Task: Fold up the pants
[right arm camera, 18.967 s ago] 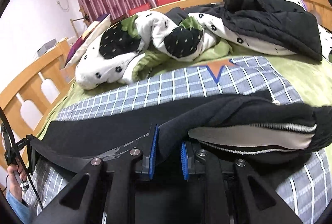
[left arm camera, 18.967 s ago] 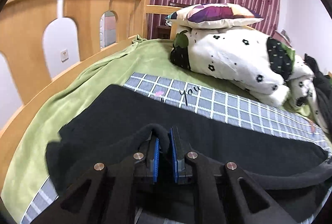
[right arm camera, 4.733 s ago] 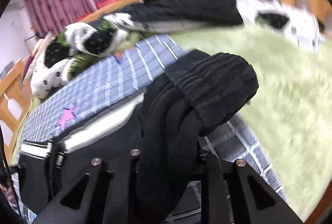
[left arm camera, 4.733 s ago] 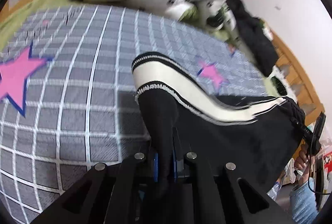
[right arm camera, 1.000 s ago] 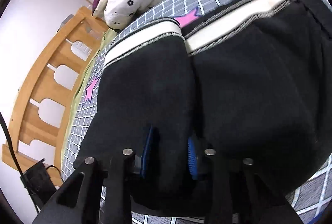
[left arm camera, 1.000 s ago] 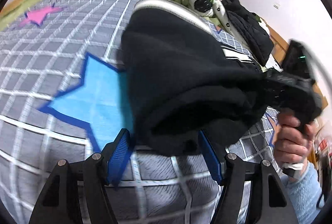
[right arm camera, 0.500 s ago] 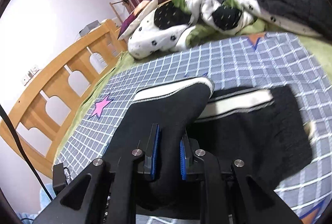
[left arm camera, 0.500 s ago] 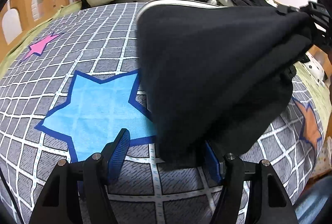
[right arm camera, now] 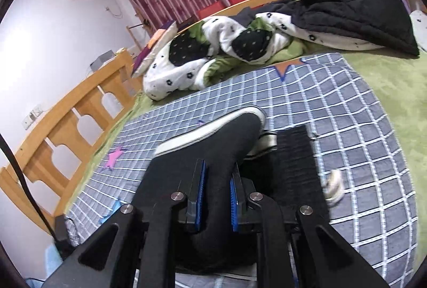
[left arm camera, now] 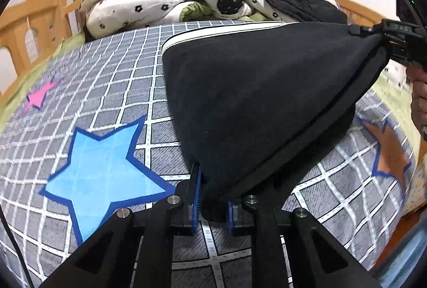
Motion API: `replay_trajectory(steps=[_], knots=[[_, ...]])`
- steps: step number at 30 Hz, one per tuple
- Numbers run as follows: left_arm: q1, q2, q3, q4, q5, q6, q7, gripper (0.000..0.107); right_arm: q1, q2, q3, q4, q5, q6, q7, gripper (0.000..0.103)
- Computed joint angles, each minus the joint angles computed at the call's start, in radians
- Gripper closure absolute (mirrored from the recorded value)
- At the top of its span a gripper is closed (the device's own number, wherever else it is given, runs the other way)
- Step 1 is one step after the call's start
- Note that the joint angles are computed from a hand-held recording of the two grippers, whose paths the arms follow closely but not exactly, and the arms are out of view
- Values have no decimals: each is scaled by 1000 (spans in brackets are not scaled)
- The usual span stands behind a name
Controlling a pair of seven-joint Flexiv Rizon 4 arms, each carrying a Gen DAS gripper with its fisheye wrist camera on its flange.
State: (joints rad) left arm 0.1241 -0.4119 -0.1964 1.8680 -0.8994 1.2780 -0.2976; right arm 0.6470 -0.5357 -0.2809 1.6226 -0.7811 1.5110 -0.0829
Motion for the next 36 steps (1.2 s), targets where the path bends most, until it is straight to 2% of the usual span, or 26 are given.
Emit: replay_trajectory(steps=[3,6,7,8,10,12,15,17,18,19,20,21,22,24,25,26,28,29,30,32,33,36], knots=[[-5,1,-11,17,-11,36,24,92,6,12,2,33,-47,-96,-17,92],[0,1,2,7,1,-8,-5,90,-81,-25,156,13,56,-243,-125,94],[3,3,6,5,2,-26,-15,90,-88,-37,170,15,67,-251,-133,93],[8,8,11,2,1,-55,-27,89,-80,-30,151,33,14,-234,-87,93],[28,10,37,-26,18,-177,-77,89,-70,-17,162,22,31,-296,-109,94],[44,14,46,-39,-1,-253,-89,89,-64,-9,181,5,25,-374,-116,94],[44,27,69,-37,-6,-310,-84,89,-64,1,204,-1,16,-444,-100,93],[46,46,69,-19,-46,-317,-34,89,-64,12,210,2,3,-461,-62,93],[47,57,68,-10,-74,-330,-14,87,-62,24,209,10,-12,-461,-34,93],[41,58,74,-11,-83,-341,-15,79,-57,38,209,23,-34,-461,-5,92],[34,53,84,-23,-64,-370,-38,63,-57,47,210,32,-53,-459,18,89],[28,41,95,-42,-26,-404,-65,56,-60,53,219,36,-63,-461,29,86],[16,22,98,-55,-12,-398,-88,52,-64,54,230,32,-65,-465,31,84],[-16,-10,98,-54,-19,-284,-131,62,-67,51,250,24,-55,-490,33,84],[-10,-21,90,-59,-23,-272,-134,88,-70,47,260,19,-44,-498,31,84],[10,-18,68,-55,-71,-273,-119,91,-75,42,272,16,-27,-501,26,84],[36,12,18,-17,-245,-219,8,93,-70,40,281,18,-13,-523,25,84],[20,19,20,-6,-275,-174,69,93,-66,40,285,19,-8,-541,18,84],[0,14,29,0,-239,-125,87,93,-67,41,290,22,-3,-546,10,83],[-23,-13,83,-13,-115,-156,-14,92,-69,45,295,39,0,-529,14,81],[-9,-10,73,-11,-122,-172,-18,91,-69,45,296,42,2,-529,13,80],[18,8,102,-34,-36,-287,-110,85,-68,46,297,44,5,-532,6,77]])
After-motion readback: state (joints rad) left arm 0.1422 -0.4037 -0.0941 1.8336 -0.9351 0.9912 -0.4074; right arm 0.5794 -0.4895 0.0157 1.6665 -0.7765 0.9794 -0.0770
